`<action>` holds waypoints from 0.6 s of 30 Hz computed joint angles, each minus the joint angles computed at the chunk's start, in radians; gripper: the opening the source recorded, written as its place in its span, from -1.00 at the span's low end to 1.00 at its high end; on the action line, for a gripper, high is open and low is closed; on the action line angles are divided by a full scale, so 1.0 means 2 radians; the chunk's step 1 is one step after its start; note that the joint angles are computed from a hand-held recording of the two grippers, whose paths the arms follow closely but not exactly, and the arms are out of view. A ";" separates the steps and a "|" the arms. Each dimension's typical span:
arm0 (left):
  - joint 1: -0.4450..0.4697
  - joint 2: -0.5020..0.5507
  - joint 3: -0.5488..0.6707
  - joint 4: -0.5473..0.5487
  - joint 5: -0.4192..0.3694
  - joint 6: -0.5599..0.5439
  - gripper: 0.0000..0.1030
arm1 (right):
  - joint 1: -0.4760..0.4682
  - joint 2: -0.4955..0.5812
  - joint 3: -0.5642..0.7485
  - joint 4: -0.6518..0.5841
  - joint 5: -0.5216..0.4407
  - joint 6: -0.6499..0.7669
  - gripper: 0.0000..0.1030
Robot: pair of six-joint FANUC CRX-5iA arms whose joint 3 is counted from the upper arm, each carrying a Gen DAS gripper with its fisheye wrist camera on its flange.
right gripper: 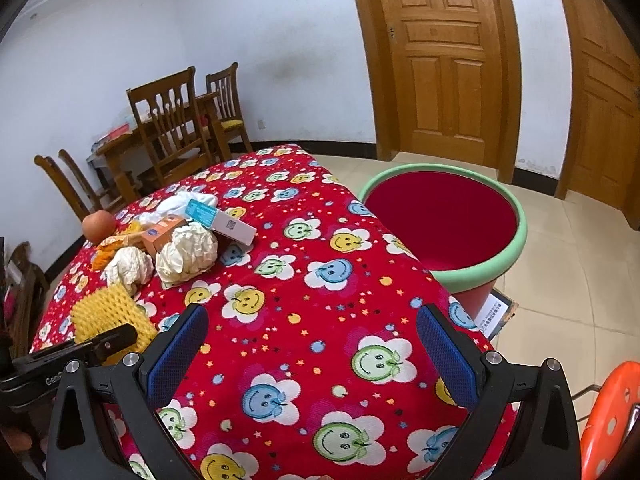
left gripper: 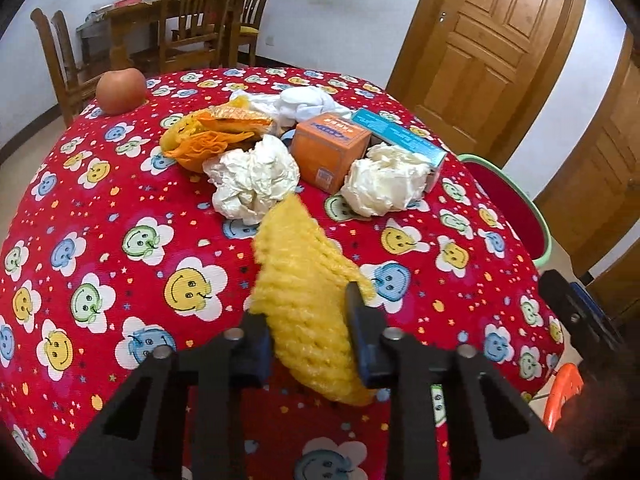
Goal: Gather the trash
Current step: 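Grasp the yellow foam net with the left gripper and lift it, then grasp the blue-and-white box with the right gripper while the left gripper holds the foam net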
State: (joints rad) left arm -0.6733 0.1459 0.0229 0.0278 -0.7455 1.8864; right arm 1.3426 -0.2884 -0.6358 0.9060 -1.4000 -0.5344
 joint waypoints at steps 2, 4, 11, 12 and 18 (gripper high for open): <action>0.000 -0.006 0.000 -0.002 0.002 0.001 -0.51 | -0.006 0.001 0.003 0.001 0.007 0.009 1.00; 0.000 -0.012 0.002 -0.012 0.006 0.006 -0.52 | -0.015 -0.001 0.005 0.003 0.019 0.021 1.00; -0.003 -0.012 0.041 -0.070 -0.006 0.034 -0.52 | -0.063 0.005 0.024 0.008 0.082 0.089 1.00; -0.003 -0.009 0.048 -0.077 -0.008 0.036 -0.52 | -0.072 0.007 0.028 0.006 0.093 0.103 1.00; 0.000 0.012 0.081 -0.097 -0.017 0.043 -0.52 | -0.126 0.031 0.060 -0.015 0.144 0.170 1.00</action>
State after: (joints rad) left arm -0.6735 0.1693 0.1852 -0.1658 -0.7798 1.9724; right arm 1.0912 -0.2273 -0.5162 0.8765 -1.1116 -0.1936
